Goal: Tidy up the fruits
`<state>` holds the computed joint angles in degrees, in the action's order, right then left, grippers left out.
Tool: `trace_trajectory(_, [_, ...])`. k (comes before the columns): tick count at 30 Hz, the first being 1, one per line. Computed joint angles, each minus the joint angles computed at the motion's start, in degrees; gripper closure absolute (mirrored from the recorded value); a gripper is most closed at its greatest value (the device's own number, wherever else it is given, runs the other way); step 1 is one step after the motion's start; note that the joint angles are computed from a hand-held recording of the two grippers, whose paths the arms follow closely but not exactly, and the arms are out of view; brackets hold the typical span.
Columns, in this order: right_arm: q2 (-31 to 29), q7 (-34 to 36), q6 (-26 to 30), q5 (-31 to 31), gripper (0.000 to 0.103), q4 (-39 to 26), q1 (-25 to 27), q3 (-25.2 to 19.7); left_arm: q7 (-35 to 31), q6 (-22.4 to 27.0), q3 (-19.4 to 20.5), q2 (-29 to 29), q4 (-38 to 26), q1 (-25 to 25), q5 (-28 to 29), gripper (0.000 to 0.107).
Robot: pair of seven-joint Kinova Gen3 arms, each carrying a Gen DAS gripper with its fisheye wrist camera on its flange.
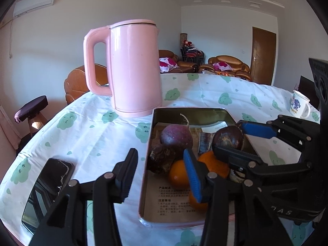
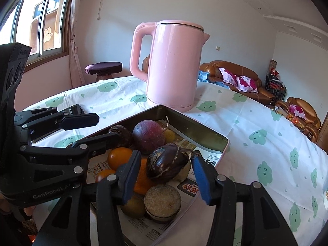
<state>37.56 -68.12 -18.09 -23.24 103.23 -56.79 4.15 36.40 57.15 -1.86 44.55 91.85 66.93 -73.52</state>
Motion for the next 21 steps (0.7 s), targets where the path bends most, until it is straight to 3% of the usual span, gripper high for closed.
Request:
trace_trajectory(5, [-1.6, 0.1, -4.8, -1.3, 0.046, 3.5, 0.3, -1.0, 1.4, 1.7, 0.1, -0.4, 0.4, 1.1, -0.9, 0.041])
trace_trajectory(9, [-3.5, 0.6, -9.3, -3.0, 0.044, 6.8, 1.2, -2.7, 1.4, 3.2, 0.5, -0.5, 0.0, 1.8, -1.7, 0.039])
trace_trajectory(12, [-5.0, 0.4, -12.9, -3.9, 0.034, 9.4, 2.8, -4.7, 1.3, 4.3, 0.7, -0.5, -0.7, 2.2, -2.2, 0.036])
trace_trajectory(21, [-7.4, -0.5, -19.7, -4.6, 0.033, 14.4, 6.7, -9.4, -0.6, 6.5, 1.2, 0.0, -2.8, 2.8, -1.9, 0.033])
